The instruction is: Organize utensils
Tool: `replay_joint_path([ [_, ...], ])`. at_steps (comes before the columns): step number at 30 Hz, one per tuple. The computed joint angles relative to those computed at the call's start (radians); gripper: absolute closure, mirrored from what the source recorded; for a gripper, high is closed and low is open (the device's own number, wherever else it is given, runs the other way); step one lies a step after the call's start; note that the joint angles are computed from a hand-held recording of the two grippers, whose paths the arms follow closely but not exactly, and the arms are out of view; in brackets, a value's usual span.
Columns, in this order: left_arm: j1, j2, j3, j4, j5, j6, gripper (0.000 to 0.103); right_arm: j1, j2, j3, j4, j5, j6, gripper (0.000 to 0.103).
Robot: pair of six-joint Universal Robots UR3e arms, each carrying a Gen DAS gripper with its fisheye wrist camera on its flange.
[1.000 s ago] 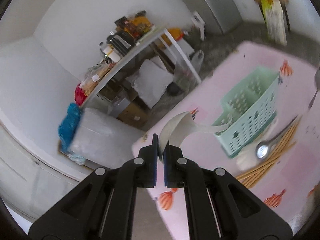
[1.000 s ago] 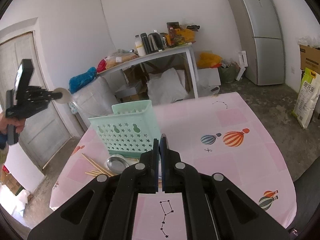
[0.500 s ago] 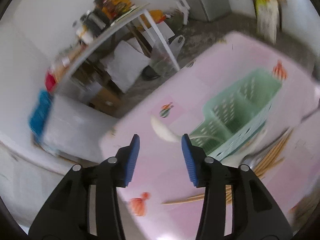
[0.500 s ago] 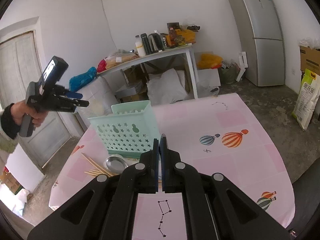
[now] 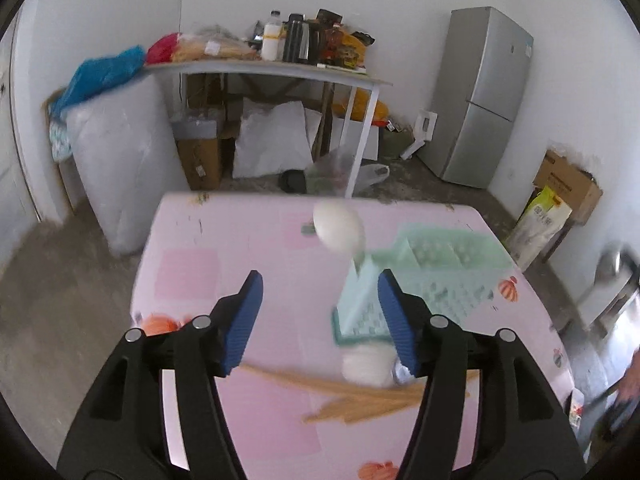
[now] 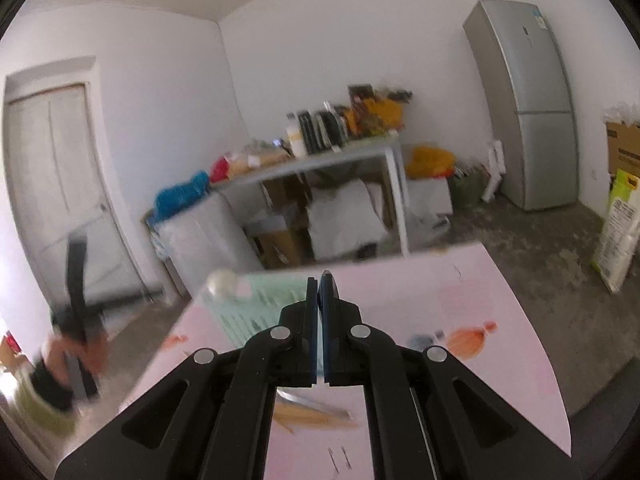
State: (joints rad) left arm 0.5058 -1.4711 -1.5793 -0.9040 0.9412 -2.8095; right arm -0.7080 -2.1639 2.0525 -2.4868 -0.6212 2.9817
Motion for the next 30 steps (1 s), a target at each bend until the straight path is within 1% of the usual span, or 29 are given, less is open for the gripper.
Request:
replay_joint_path([
  [1, 0.016, 0.036, -0.064, 0.003, -0.018, 0.001, 0.044, 0.006, 0.024, -0.023, -0.028, 0.015, 0.026, 0.101],
  [4, 0.045, 0.107, -0.2, -0.02, -0.068, 0.016, 0.041, 0.036, 0.144, -0.119, -0.179, 0.071, 0.15, 0.101],
  [8, 0.018, 0.174, -0.343, 0.051, -0.022, 0.011, 0.037, 0.114, 0.355, -0.283, -0.403, 0.1, 0.344, 0.101],
  [11, 0.001, 0.195, -0.387, 0.043, -0.008, 0.026, 0.033, 0.187, 0.514, -0.415, -0.508, 0.098, 0.457, 0.101],
  [15, -0.021, 0.224, -0.442, 0.071, 0.021, 0.012, 0.031, 0.293, 0.695, -0.566, -0.574, 0.042, 0.531, 0.101],
  [17, -0.005, 0.233, -0.459, 0.063, 0.002, 0.016, 0.03, 0.327, 0.765, -0.617, -0.594, 0.03, 0.563, 0.101],
  [19, -0.005, 0.234, -0.469, 0.06, 0.004, 0.009, 0.029, 0.363, 0.842, -0.662, -0.612, 0.007, 0.585, 0.101],
  [22, -0.016, 0.225, -0.489, 0.091, 0.025, 0.006, 0.027, 0.389, 0.929, -0.675, -0.652, 0.012, 0.624, 0.101],
  [25, -0.013, 0.229, -0.507, 0.106, 0.025, 0.023, 0.021, 0.395, 0.973, -0.625, -0.692, 0.013, 0.639, 0.101],
  [26, -0.008, 0.228, -0.507, 0.095, 0.013, 0.034, 0.019, 0.387, 0.98, -0.593, -0.704, 0.02, 0.644, 0.101],
  [28, 0.01, 0.22, -0.5, 0.053, -0.019, 0.062, 0.018, 0.366, 0.975, -0.52, -0.714, 0.03, 0.638, 0.101],
  [30, 0.024, 0.218, -0.502, 0.045, -0.039, 0.065, 0.018, 0.337, 0.932, -0.408, -0.697, 0.013, 0.592, 0.1],
])
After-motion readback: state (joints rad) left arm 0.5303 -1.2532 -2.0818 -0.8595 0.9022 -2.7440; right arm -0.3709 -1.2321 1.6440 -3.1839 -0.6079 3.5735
